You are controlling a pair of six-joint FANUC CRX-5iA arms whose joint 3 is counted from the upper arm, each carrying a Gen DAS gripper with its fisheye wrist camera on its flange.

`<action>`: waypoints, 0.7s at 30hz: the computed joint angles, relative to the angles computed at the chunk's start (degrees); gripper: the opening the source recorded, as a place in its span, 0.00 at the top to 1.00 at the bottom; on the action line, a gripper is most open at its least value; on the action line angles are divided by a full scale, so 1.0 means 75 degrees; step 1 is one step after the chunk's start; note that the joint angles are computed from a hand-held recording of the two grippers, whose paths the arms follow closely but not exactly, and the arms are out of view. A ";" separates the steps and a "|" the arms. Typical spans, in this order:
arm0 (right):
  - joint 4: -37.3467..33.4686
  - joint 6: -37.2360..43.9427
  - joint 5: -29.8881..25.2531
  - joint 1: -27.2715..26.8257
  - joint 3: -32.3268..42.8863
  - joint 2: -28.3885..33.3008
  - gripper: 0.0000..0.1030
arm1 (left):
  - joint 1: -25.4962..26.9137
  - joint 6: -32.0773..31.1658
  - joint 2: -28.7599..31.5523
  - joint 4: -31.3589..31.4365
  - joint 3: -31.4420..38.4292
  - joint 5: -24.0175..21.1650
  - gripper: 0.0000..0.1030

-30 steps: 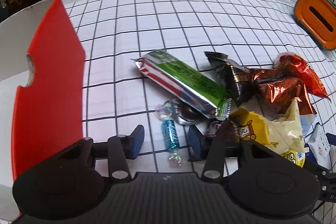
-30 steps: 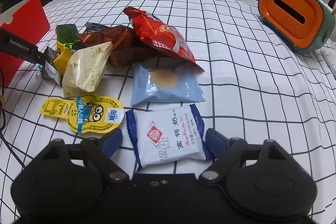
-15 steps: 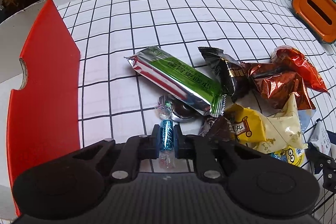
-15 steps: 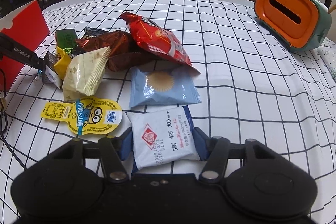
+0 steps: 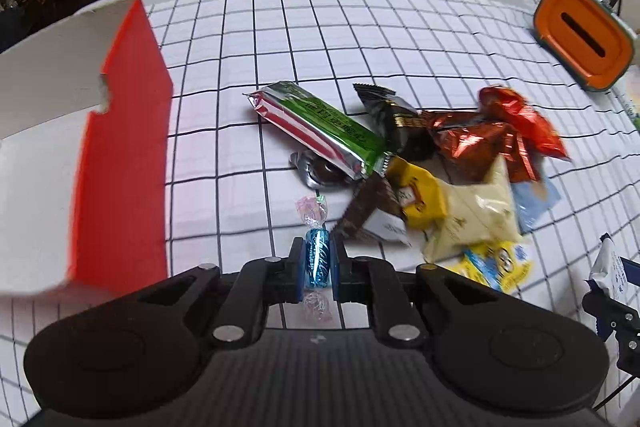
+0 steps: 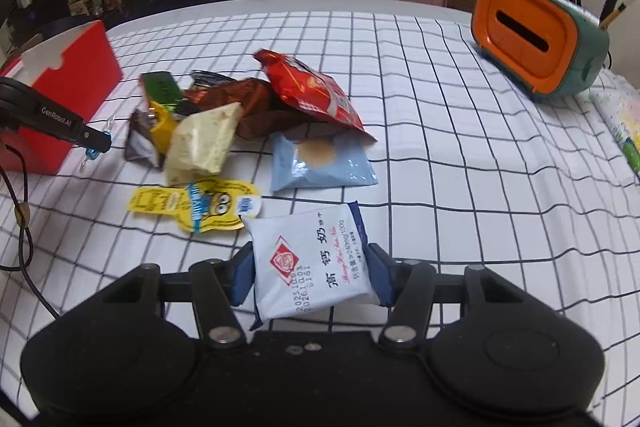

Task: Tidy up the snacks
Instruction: 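Carry the candy and biscuit packet over the red box with both grippers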

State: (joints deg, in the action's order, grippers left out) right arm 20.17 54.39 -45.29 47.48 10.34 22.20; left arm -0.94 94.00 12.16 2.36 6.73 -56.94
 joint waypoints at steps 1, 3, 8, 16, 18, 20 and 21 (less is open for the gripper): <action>-0.0051 0.0116 -0.0005 0.0029 -0.0011 -0.0077 0.45 | -0.0011 0.0035 -0.0126 -0.0021 -0.0078 -0.0011 0.88; -0.0114 0.0320 0.0017 0.0097 -0.0032 -0.0221 0.45 | -0.0031 0.0134 -0.0378 -0.0084 -0.0218 -0.0049 0.88; -0.0430 0.0933 -0.0001 0.0247 0.0238 -0.0389 0.45 | -0.0038 0.0462 -0.0949 -0.0308 -0.0452 -0.0239 0.88; -0.0693 0.1903 -0.0287 0.0594 0.1374 -0.0054 0.45 | 0.0405 0.0243 -0.1678 -0.0175 -0.0737 -0.0403 0.88; -0.0771 0.2126 -0.0438 0.0672 0.1851 0.0191 0.45 | 0.0632 0.0043 -0.1782 -0.0040 -0.0770 -0.0421 0.88; -0.0902 0.2335 -0.0592 0.0751 0.2381 0.0474 0.45 | 0.0881 -0.0166 -0.1864 0.0096 -0.0796 -0.0419 0.88; -0.0970 0.2441 -0.0712 0.0793 0.2725 0.0668 0.45 | 0.1012 -0.0271 -0.1891 0.0146 -0.0792 -0.0433 0.88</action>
